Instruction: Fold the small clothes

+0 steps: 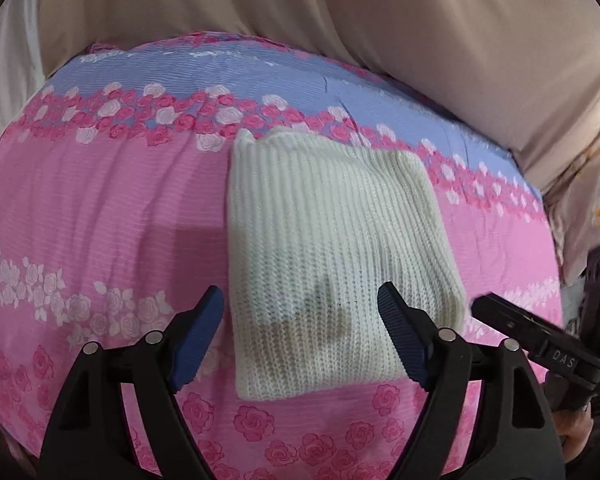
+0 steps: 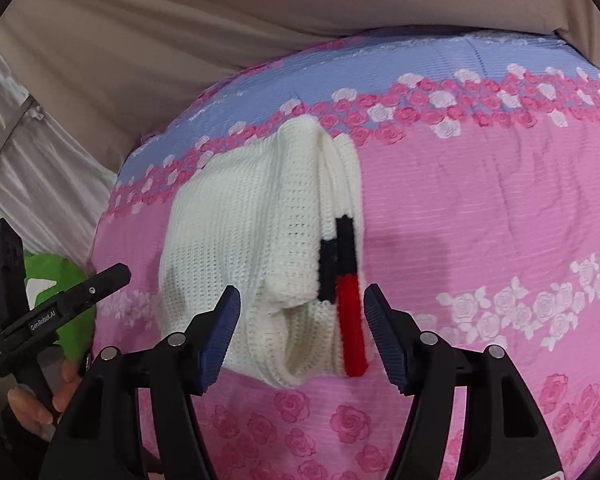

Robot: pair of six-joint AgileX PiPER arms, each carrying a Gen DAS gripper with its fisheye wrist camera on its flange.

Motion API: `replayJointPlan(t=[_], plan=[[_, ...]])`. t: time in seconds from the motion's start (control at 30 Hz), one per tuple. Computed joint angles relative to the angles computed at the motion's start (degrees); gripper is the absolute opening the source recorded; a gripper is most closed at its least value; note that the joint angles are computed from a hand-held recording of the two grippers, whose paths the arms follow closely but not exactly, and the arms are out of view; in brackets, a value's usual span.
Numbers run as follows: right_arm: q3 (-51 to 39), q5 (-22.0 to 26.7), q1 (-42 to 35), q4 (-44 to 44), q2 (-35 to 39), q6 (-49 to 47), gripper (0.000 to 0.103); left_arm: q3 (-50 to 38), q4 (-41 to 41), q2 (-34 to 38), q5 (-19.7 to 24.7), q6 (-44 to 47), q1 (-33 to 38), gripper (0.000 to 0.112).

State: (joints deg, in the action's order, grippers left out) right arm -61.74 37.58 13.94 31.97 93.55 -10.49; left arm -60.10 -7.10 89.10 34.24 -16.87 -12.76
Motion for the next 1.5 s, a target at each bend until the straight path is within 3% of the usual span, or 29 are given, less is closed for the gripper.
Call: replayJointPlan(t=[0.13, 0.17, 0.2, 0.23, 0.3, 0.4, 0.47, 0.57, 0.63, 0.77, 0.83, 0.9, 1.0, 1.07, 1.1, 1.17, 1.27, 1.4, 1.5], plan=[[-4.04, 0.80, 3.24, 1.69, 6.00, 0.39, 0.063, -0.96, 6.11, 2.75, 0.77, -6.16, -4.31, 0.077], [-5.38, 0.65, 4.15, -0.42, 7.80, 2.52, 0.058, -0.82, 6.75, 3.16, 0.90, -6.95, -4.74, 0.077], [-6.18, 0.47, 4.50, -1.54, 9.02, 3.30, 0.031, -0.82, 8.41, 3.61, 1.49, -8.85, -5.34, 0.077], [-6.78, 0.89, 4.26, -1.36, 9.44, 3.19, 0.020, -0.56, 9.31, 3.95, 1.76, -9.71, -5.40, 0.077], [-4.99, 0.15, 2.92, 2.18, 5.87, 0.82, 0.019, -0.12, 12.30, 4.99, 2.34, -12.49, -5.91, 0.077], [-1.43, -2.56, 3.56, -3.26, -1.05, 2.06, 0.019, 0.49, 15.41, 7.32, 2.84, -15.68, -6.46, 0.077], [-1.98, -0.23, 3.72, -8.01, 4.11, 3.75, 0.020, 0.62, 17.46, 9.25, 2.90, -17.59, -6.98, 0.077], [-0.09, -0.80, 2.00, -2.87, 7.75, -0.33, 0.021, 0.82, 18.22, 9.62, 3.80, -18.07, -7.24, 0.077], [-0.02, -0.21, 2.11, -4.58, 3.59, 3.84, 0.030, 1.15, 17.03, 7.12, 4.16, -17.52, -6.90, 0.076], [-2.70, -0.43, 5.80, -18.50, -2.45, 15.71, 0.031, -0.76, 19.26, 3.02, 4.28, -19.33, -6.09, 0.076], [-7.50, 1.86, 6.63, -18.89, 0.99, 14.46, 0.041, -3.53, 22.06, 4.95, 4.84, -20.74, -6.04, 0.077], [-10.82, 1.16, 7.15, -18.69, 5.87, 13.12, 0.041, -7.43, 25.10, 10.12, 6.08, -21.78, -5.92, 0.078], [-17.48, 3.48, 8.34, -23.40, 15.81, 16.59, 0.030, -9.73, 22.60, 15.69, 4.44, -18.91, -4.33, 0.083], [-18.56, 2.10, 8.43, -25.13, 17.62, 17.54, 0.030, -9.46, 24.61, 16.31, 3.50, -21.25, -4.55, 0.085], [-20.13, 3.86, 8.65, -26.13, 17.85, 18.47, 0.029, -9.69, 24.87, 15.89, 4.47, -21.52, -4.91, 0.085], [-18.92, 3.76, 8.97, -26.70, 14.82, 20.62, 0.029, -8.60, 26.44, 13.02, 5.52, -23.55, -5.93, 0.084], [-10.48, -0.73, 10.04, -29.93, 5.21, 26.42, 0.032, -4.75, 30.32, 6.54, 6.58, -29.17, -8.56, 0.087], [0.51, -1.68, 15.04, -44.20, -4.36, 43.31, 0.048, 0.60, 34.01, 0.18, 6.72, -37.05, -12.75, 0.091], [5.88, -0.83, 18.67, -52.08, -7.72, 53.80, 0.054, 3.08, 40.42, -1.69, 8.99, -45.32, -18.21, 0.091]])
